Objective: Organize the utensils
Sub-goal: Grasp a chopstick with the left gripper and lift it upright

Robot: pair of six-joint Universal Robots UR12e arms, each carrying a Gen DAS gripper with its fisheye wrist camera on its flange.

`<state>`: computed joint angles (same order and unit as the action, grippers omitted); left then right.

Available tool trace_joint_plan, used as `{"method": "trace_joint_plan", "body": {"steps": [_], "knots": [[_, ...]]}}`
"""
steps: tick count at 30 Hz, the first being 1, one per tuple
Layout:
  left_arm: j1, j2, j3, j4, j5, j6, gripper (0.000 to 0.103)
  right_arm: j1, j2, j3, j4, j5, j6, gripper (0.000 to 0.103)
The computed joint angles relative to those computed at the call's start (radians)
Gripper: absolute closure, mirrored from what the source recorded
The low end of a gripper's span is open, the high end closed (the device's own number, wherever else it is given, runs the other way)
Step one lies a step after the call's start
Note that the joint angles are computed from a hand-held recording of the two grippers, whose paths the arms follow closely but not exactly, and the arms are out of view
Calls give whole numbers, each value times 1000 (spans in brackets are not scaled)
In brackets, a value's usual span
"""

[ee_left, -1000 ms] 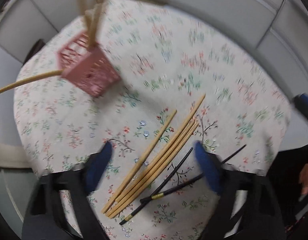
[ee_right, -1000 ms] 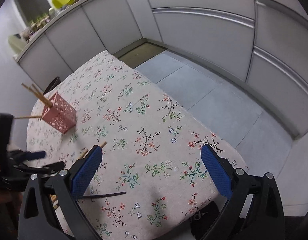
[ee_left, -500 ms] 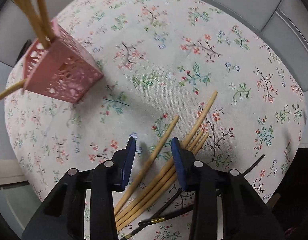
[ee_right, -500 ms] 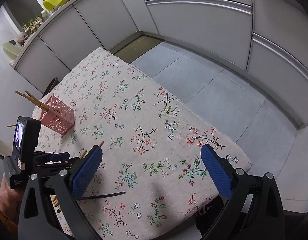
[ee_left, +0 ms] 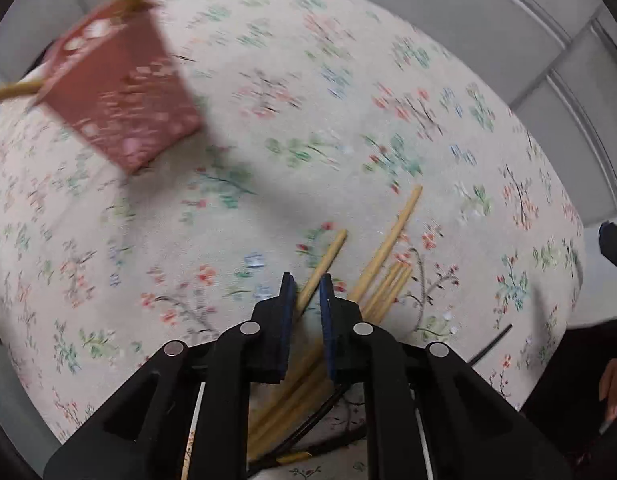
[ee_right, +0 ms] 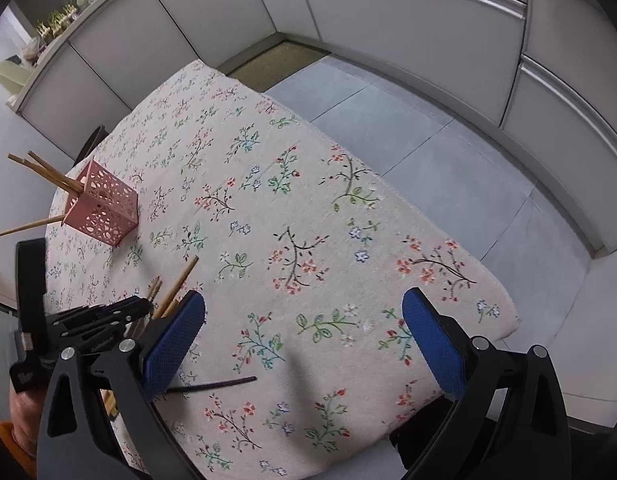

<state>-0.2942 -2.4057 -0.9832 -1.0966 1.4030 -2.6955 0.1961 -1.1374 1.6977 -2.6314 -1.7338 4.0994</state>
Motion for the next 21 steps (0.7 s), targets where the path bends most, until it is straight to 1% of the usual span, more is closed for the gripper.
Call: {"method": "trace_joint_plan", "body": {"steps": [1, 3, 4, 7, 9, 10, 11, 13, 15, 17, 18, 19, 20, 21], "knots": [[14, 24, -40, 32, -39, -24, 92, 1, 9, -17, 18, 1, -10, 7], [37, 50, -82, 85, -89, -62, 92, 3, 29, -54, 53, 1, -16, 7], [45, 60, -97, 104, -103, -74, 92, 2, 39, -72, 68, 13, -20, 7], [76, 117, -194, 235, -149, -117, 93, -1, 74, -129, 112, 73, -21, 7], [84, 147, -243, 303, -158, -134, 97, -3, 104, -178, 153, 120, -13, 7], [84, 161, -266, 343, -146, -146, 98, -2, 116, -198, 171, 136, -8, 7], [74, 170, -277, 370, -130, -167, 98, -2, 131, -222, 192, 151, -3, 7], [78, 189, -309, 433, -120, -181, 98, 0, 166, -279, 243, 180, 16, 7], [75, 200, -327, 483, -105, -187, 98, 8, 199, -339, 312, 171, 39, 8], [80, 213, -348, 532, -100, -192, 98, 19, 233, -402, 381, 138, 58, 11], [82, 216, -352, 543, -100, -193, 98, 24, 249, -430, 410, 120, 64, 18], [87, 224, -361, 551, -101, -191, 98, 25, 258, -449, 431, 115, 66, 23], [91, 229, -369, 571, -96, -195, 98, 26, 272, -472, 456, 120, 68, 31], [94, 234, -375, 582, -99, -202, 98, 27, 287, -499, 489, 135, 74, 31]]}}
